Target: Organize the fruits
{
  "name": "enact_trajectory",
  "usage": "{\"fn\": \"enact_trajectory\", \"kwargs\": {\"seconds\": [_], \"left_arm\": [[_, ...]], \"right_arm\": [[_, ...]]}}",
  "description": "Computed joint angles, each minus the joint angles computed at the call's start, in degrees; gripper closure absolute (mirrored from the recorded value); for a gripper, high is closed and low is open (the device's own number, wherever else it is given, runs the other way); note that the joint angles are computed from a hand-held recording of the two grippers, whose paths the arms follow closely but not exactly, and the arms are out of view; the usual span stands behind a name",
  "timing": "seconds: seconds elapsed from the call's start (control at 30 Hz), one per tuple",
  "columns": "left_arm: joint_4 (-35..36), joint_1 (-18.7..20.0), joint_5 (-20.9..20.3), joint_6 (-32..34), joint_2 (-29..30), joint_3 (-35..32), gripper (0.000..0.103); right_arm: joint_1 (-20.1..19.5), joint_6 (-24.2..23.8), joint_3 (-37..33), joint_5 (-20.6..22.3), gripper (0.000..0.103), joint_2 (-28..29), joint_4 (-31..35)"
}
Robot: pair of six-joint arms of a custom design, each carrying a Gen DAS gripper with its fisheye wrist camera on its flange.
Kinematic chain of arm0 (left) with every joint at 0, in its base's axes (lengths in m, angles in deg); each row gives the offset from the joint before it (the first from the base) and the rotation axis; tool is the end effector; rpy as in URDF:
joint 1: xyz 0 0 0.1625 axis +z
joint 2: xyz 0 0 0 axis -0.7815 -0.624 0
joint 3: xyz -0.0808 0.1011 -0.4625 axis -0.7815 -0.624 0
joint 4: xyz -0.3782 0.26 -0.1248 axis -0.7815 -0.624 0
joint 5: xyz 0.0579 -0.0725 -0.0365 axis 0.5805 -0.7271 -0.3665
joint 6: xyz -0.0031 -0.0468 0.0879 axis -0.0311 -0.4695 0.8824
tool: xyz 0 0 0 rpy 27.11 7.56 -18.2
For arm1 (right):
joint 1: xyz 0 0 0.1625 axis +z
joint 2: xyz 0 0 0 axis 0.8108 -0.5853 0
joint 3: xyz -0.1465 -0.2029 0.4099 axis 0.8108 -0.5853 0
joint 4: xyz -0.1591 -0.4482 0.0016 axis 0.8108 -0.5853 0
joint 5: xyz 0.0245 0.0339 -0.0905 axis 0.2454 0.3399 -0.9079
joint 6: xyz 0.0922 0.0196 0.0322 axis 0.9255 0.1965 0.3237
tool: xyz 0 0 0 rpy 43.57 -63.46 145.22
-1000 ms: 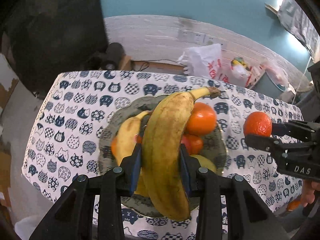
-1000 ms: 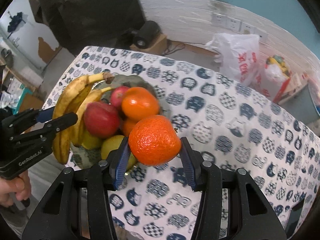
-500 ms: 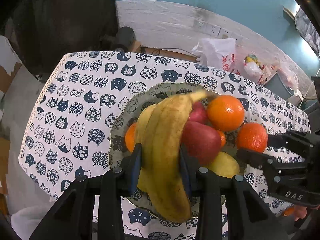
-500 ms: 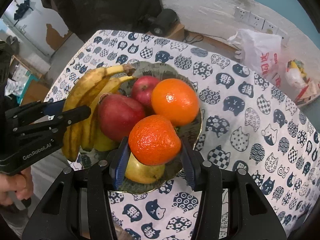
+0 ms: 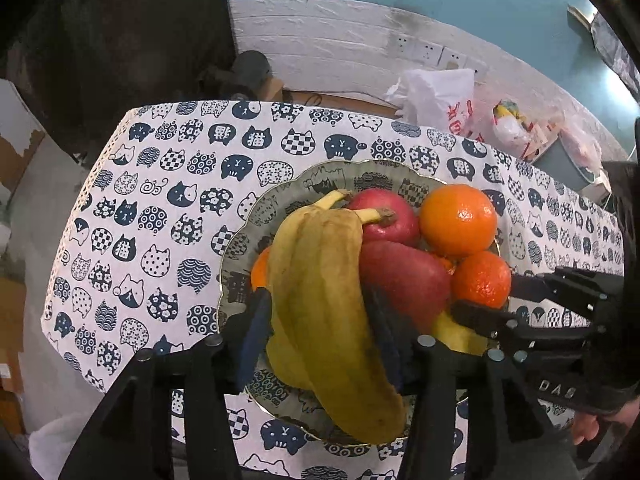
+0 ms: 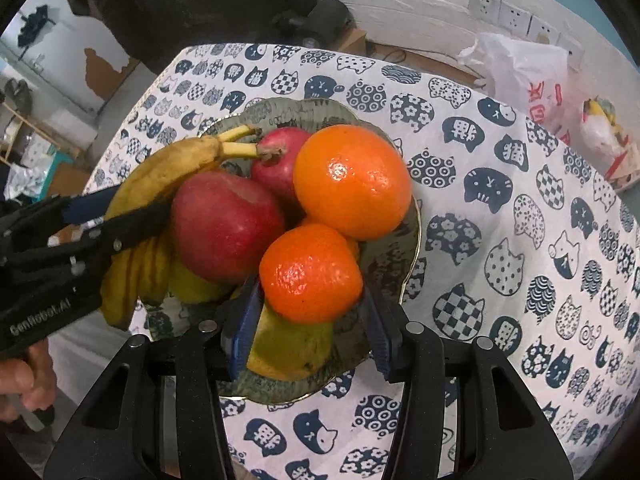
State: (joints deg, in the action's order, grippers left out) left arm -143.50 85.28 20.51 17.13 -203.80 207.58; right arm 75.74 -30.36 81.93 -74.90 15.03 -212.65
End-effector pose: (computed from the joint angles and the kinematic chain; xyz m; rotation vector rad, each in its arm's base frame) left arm -0.0520 -0.2712 0.2745 0.5226 2.3713 -0.3550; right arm 0.3116 -0.2547 -0.0395 0.3453 -2.5651 0.4568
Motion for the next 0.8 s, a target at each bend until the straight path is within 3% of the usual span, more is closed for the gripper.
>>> {"fn": "enact_trajectory", "kwargs": {"seconds": [0.17,0.4,0.57,0.8], "left_arm": [[2.0,-0.7,0.3,-1.6,-0.4,-0.3,0.038],[5.1,-3.6,-0.9,-4.3,-2.0,-1.0,0.033],[8.4,-7.5,-1.9,-7.0,-3.3,-1.5,0.032],[16.8,-14.9,-3.7,-13.9,-5.9,-3.2,0.024]], "right_arm": [[0.0,0.9,0.8,-0.4,0.046,-1.3,0.0],[1.0,1.5,2.2,-0.5,0.04,-3.9,0.2],[2.1,2.5,2.8,-1.4,0.04,-5.3,1.7],[7.8,5.1,2.6,-6.3,0.037,-9.2,7.9]]}}
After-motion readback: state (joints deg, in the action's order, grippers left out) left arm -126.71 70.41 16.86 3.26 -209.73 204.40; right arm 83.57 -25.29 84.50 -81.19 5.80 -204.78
